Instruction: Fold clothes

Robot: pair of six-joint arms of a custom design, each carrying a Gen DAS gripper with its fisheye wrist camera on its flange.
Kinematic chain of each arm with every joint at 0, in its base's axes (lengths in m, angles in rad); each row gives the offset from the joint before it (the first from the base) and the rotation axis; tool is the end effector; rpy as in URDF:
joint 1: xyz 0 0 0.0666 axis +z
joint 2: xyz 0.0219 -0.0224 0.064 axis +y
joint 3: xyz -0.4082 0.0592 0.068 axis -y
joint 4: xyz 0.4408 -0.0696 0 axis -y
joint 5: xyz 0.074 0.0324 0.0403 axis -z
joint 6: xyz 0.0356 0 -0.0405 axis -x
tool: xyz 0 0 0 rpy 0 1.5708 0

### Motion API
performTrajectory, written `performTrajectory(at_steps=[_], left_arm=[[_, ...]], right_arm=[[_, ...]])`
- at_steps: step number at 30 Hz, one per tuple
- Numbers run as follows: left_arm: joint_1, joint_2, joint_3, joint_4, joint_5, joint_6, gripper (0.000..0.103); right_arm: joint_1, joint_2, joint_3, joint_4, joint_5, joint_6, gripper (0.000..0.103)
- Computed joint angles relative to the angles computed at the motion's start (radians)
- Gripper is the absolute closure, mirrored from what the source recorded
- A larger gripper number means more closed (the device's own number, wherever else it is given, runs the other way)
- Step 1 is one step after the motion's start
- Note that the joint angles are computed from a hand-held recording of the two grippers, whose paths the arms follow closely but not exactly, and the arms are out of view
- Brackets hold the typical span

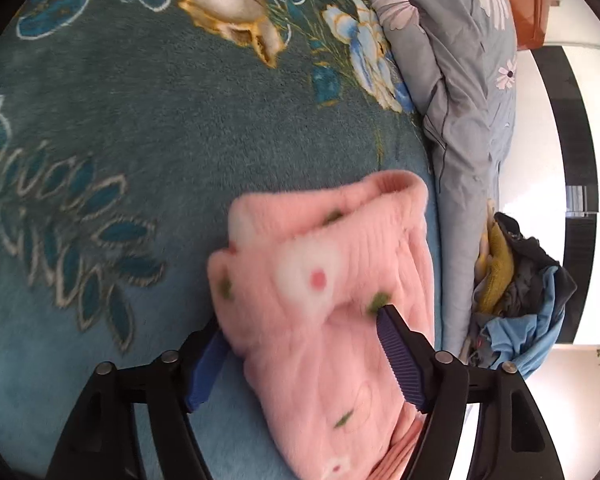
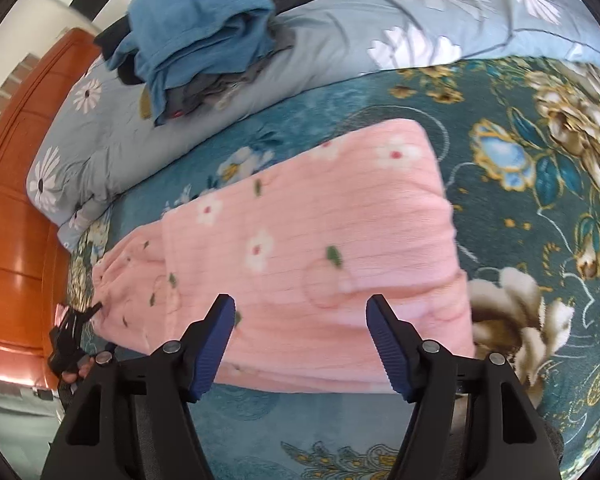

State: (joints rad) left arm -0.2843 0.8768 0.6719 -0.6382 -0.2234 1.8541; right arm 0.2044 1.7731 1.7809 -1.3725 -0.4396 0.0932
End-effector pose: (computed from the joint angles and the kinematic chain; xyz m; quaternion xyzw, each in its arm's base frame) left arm 0.3062 -0.0817 0.3169 -0.6844 0.6290 -0.2600 0.2614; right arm 0.6167 0.1429 0.4162 -0.1661 0.9567 0.2221 0.0882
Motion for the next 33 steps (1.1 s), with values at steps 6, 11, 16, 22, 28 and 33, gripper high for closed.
performTrajectory(at_steps=[6,11,16,22,28,33], left_arm=[[0.015,-0.034,-0.053,0.091,-0.031,-0.009,0.02],[0.005,-0.047,-0.058,0.074,-0.064,-0.002,0.037],[-0.016,-0.043,-0.028,-0.005,-0.086,-0.003,0.07],[-0.068,0.028,0.127,-0.145,-0.168,-0.166,0.077],[-0.112,0.199,0.39,-0.183,-0.227,-0.507,0.077],[-0.168,0.39,0.628,-0.161,-0.202,-0.755,0.077]], right_arm=[[0.03,0.0,0.014,-0.023,0.038,0.0,0.034],[0.028,-0.002,0.013,-0.031,0.029,-0.005,0.034],[0.012,-0.005,0.009,-0.037,0.009,-0.01,0.034],[-0.029,-0.016,-0.008,-0.017,-0.05,-0.038,0.034],[-0.082,-0.026,-0.033,0.013,-0.124,-0.068,0.034],[-0.13,-0.032,-0.063,0.038,-0.177,-0.104,0.034]])
